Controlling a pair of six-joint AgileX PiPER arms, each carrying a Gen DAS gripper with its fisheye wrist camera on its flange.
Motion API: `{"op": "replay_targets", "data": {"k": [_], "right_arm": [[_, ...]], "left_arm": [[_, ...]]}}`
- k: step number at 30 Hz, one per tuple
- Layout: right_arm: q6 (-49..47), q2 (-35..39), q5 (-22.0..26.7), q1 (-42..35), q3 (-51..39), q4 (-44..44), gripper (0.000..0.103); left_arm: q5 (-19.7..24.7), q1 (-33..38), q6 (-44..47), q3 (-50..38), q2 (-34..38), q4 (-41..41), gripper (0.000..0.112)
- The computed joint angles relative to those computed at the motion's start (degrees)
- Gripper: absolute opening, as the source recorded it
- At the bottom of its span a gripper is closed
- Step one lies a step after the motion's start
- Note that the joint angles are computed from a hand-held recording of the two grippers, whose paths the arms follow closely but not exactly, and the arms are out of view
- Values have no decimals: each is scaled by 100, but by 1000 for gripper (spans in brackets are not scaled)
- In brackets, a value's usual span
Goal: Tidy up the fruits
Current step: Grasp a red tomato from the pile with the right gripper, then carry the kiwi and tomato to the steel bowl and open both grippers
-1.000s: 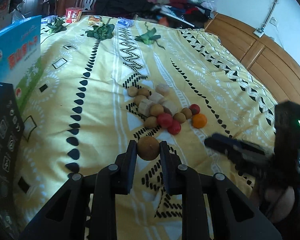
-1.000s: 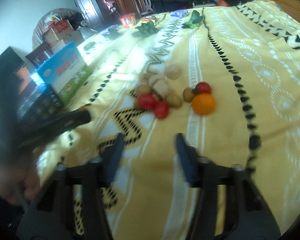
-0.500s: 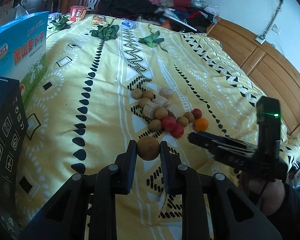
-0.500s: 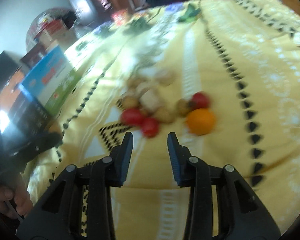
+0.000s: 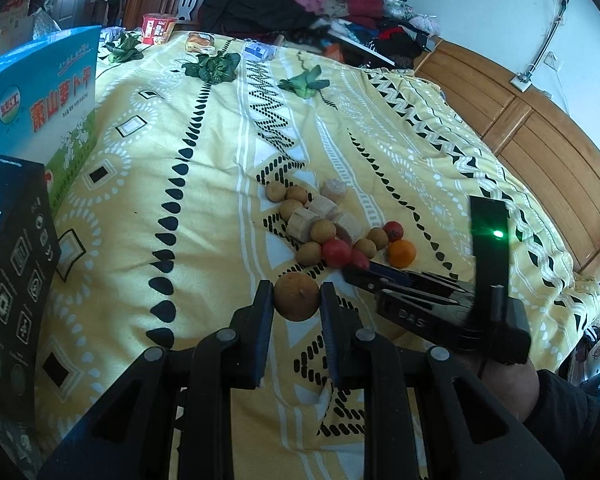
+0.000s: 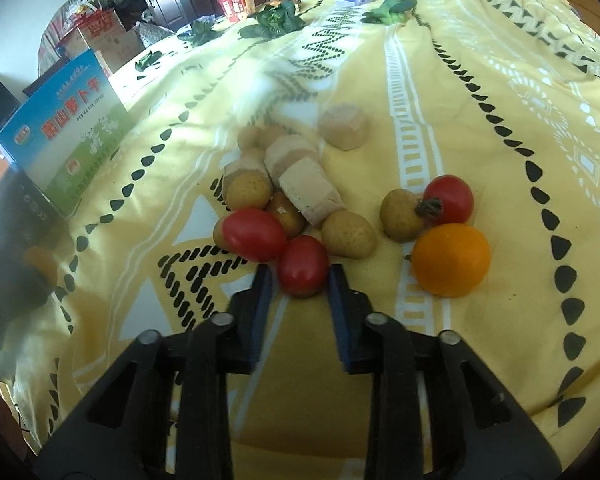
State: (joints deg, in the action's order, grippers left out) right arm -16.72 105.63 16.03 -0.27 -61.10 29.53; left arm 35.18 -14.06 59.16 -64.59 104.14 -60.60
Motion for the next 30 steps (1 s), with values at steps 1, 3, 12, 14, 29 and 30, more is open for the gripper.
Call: {"op": "replay_targets", "data": {"k": [1,3,12,14,29,30], "right_arm": [[12,-131,-47,16,102,-11,26],[-11,-405,-119,63,300,32,26],[2350,-1640,-44,895,529,-1983,26],[2771,-1716,83,1228,268,-2327,26],[2541,710,1714,3518,-4640,-2218,26],[2478,1018,1939,3614,-5152,-2151,26]], "left_arm": [[-6,24,-4,17,-41,2,23],[-15,88,-14,71,-148,19,23],[229,997,10,260,-1013,92,23],[354,1448,36,256,-1274,73,23],[1058,5181,-308,-1365,-909,654,23],[1088,5370,-377,-1529,-783,701,23]]}}
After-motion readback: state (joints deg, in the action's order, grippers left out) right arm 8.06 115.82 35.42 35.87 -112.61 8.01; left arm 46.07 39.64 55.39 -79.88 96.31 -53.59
